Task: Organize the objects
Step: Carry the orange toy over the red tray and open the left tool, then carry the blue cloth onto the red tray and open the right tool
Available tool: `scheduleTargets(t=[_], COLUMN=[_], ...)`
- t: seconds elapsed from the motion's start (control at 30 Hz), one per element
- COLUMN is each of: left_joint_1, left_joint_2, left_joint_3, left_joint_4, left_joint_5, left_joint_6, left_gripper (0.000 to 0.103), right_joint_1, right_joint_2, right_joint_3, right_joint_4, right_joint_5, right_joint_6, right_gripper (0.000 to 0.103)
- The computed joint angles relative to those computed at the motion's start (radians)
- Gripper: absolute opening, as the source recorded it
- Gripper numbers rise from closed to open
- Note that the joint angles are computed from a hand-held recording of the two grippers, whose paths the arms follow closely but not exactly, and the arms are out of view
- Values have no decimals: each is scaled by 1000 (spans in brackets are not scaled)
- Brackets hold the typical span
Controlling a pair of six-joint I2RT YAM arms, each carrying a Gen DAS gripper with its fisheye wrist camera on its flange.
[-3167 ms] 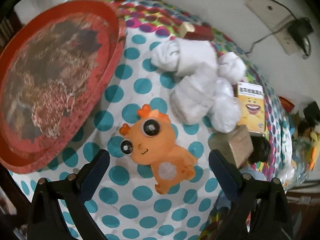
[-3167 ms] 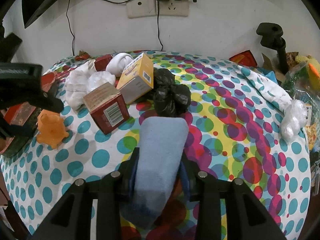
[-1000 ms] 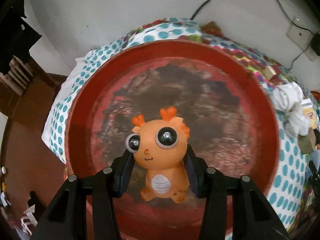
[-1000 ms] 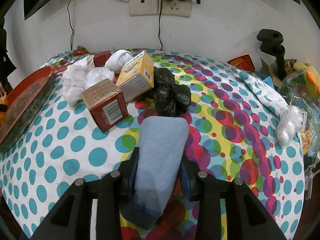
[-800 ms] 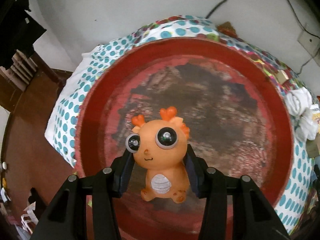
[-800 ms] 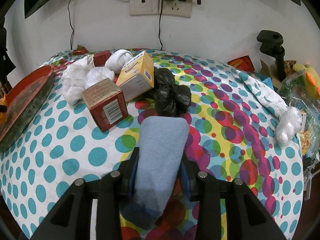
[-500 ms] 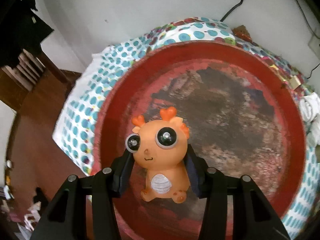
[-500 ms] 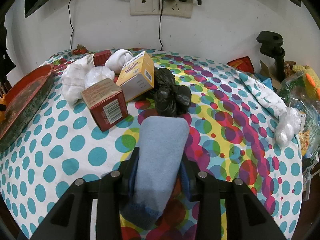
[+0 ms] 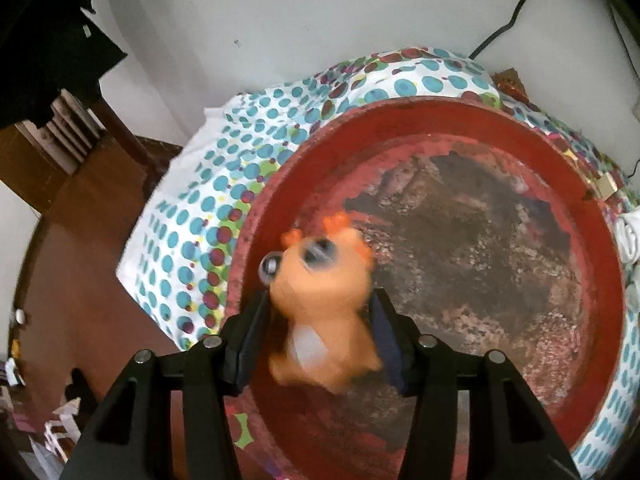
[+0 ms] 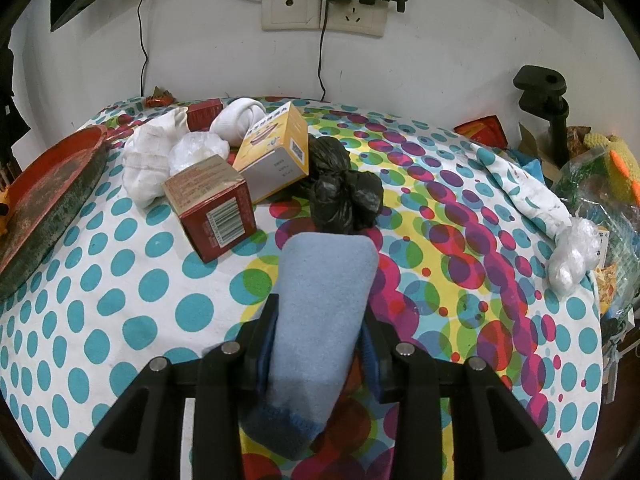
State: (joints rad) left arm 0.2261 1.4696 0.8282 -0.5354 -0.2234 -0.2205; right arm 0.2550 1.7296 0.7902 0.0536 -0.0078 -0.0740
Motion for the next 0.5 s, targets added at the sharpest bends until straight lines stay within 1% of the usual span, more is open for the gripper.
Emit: scheduleTargets(t=[0.03, 0.07, 0.13, 0.17, 0.2, 0.3, 0.4, 0.43, 0.5], left_joint_1=[0, 1, -4, -6, -7, -15, -34, -44, -84], left_joint_2=[-4, -13, -32, -46, -56, -108, -175, -198, -256], left_joint_3=[-3, -6, -15, -21, -24, -43, -70, -80, -109], left_joint_4=[2, 3, 2, 0, -3, -20, -37, -43, -50], left_joint_5=[6, 16, 16, 20, 24, 47, 61, 60, 26], left_joint_6=[8, 15, 15, 15, 13, 10, -7, -16, -32], left_gripper=[54, 61, 65, 70, 72, 74, 78, 80, 81], right_joint_1=[0, 1, 3, 4, 2, 7, 7, 5, 5], right_joint_2=[0, 0, -1, -1, -1, -1, -1, -1, -1], right_joint_3=[0, -1, 0, 0, 0, -2, -3, -4, -5], right_joint_4=[0, 1, 0, 0, 0, 3, 5, 6, 7], right_joint_5=[0, 2, 8, 11, 12, 15, 15, 14, 14], right_joint_6=[0, 0, -2, -4, -6, -2, -3, -4, -5], right_gripper=[37, 37, 37, 37, 37, 37, 36, 35, 35])
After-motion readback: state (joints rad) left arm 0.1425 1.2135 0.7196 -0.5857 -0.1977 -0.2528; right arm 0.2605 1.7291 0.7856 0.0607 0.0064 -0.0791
